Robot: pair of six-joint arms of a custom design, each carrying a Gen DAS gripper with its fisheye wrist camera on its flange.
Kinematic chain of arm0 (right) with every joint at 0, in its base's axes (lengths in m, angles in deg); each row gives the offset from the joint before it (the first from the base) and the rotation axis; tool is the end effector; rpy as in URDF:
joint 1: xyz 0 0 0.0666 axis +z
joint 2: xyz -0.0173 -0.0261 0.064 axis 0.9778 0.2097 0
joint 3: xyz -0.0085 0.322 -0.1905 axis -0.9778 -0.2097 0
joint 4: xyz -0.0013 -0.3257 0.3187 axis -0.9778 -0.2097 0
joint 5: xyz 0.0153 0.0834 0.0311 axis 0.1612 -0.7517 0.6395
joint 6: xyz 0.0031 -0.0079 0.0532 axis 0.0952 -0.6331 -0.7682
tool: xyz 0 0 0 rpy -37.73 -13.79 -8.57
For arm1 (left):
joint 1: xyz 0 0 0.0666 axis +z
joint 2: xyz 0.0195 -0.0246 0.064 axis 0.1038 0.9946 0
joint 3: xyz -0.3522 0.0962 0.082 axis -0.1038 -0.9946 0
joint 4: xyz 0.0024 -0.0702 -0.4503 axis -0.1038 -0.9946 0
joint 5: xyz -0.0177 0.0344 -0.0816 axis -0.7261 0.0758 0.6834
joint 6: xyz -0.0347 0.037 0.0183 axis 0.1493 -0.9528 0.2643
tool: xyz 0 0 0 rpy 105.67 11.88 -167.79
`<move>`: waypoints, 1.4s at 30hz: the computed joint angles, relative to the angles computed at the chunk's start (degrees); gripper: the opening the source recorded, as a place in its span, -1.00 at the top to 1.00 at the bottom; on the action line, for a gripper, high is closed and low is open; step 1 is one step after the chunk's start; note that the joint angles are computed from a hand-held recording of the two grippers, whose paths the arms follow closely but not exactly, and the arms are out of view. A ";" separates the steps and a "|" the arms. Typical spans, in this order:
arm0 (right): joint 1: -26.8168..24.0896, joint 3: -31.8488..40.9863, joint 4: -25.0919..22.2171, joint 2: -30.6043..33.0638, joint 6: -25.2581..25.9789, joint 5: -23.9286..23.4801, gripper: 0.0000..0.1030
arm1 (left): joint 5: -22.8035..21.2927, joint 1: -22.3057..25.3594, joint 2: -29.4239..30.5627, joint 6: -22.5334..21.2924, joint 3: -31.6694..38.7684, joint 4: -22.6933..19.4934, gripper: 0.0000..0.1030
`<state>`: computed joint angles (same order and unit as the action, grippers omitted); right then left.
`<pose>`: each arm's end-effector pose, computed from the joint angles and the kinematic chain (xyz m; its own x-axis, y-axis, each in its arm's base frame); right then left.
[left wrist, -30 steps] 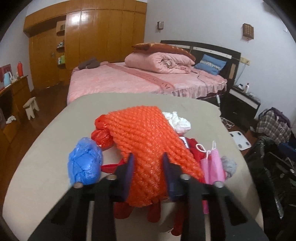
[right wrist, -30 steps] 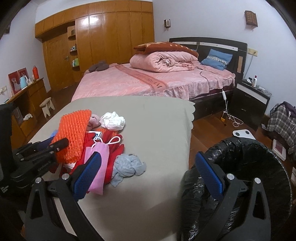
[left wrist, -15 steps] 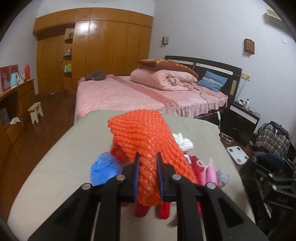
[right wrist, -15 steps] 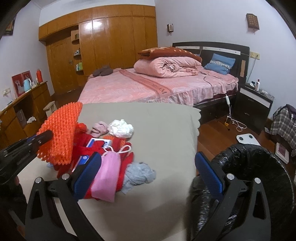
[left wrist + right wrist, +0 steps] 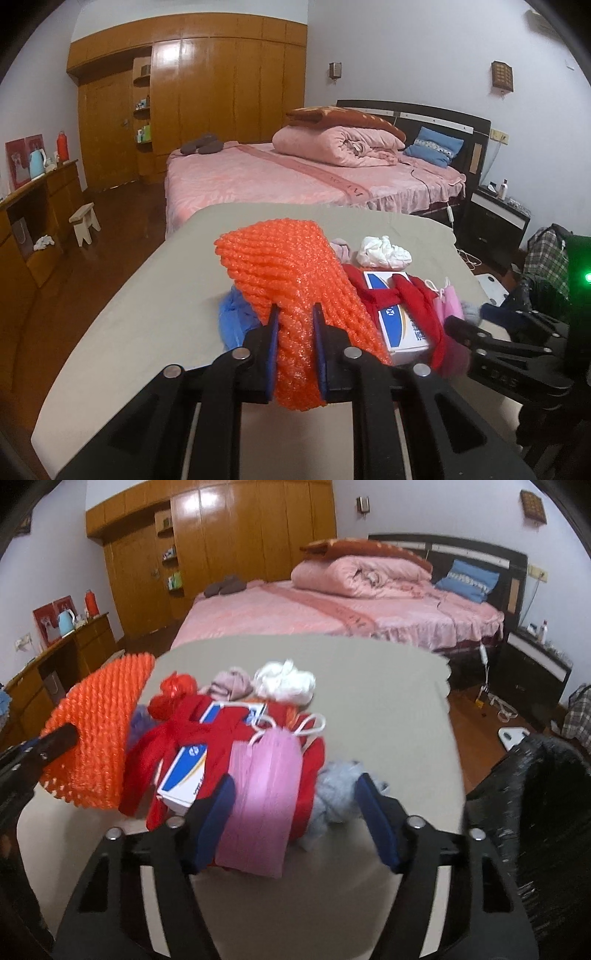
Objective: Collect trash
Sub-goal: 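Carry the orange mesh bag and pink mask over the bin and release both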
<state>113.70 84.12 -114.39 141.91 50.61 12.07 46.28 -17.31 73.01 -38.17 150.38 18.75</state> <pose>0.5497 0.3887 0.3029 -0.6502 -0.1586 -0.7430 -0.3191 0.9445 0.0777 0.4846 -0.1941 0.3456 -0.5495 -0.0957 -0.8300 -0.1029 0.9936 -0.0464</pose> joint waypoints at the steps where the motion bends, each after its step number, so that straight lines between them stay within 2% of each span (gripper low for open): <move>1: 0.11 0.11 0.13 0.14 0.71 0.09 -0.06 | 0.15 -0.05 0.05 0.09 0.02 0.05 0.68; 2: 0.20 0.19 0.25 0.21 1.32 -0.25 0.14 | 0.24 -0.05 -0.16 0.09 -0.33 0.26 0.68; 3: 0.06 0.35 0.20 0.25 1.86 -1.89 0.25 | 0.35 -0.09 -0.05 0.09 -0.20 0.27 0.68; 4: -0.24 0.46 0.02 0.31 1.89 -4.25 0.55 | 0.46 -0.07 -0.23 0.03 -0.39 0.32 0.68; 5: -0.42 0.71 -0.41 0.46 1.76 -5.91 0.76 | 0.53 -0.07 -0.19 -0.02 -0.32 0.35 0.68; 15: -1.22 -3.56 3.65 -5.39 1.90 -9.04 0.80 | 0.51 -0.87 -1.36 -1.21 -0.37 1.12 0.68; 22: -2.15 -6.34 6.67 -10.75 1.03 -9.37 0.80 | 1.06 -2.28 -2.65 -2.97 0.04 2.19 0.68; 35: -6.98 -15.29 8.35 -21.47 -1.85 -7.36 0.80 | 4.92 -7.91 0.88 -5.47 5.59 3.93 0.68; 42: -10.54 -20.57 7.78 -25.44 -2.18 -3.10 0.80 | 7.78 -11.20 4.65 -6.00 8.96 4.42 0.68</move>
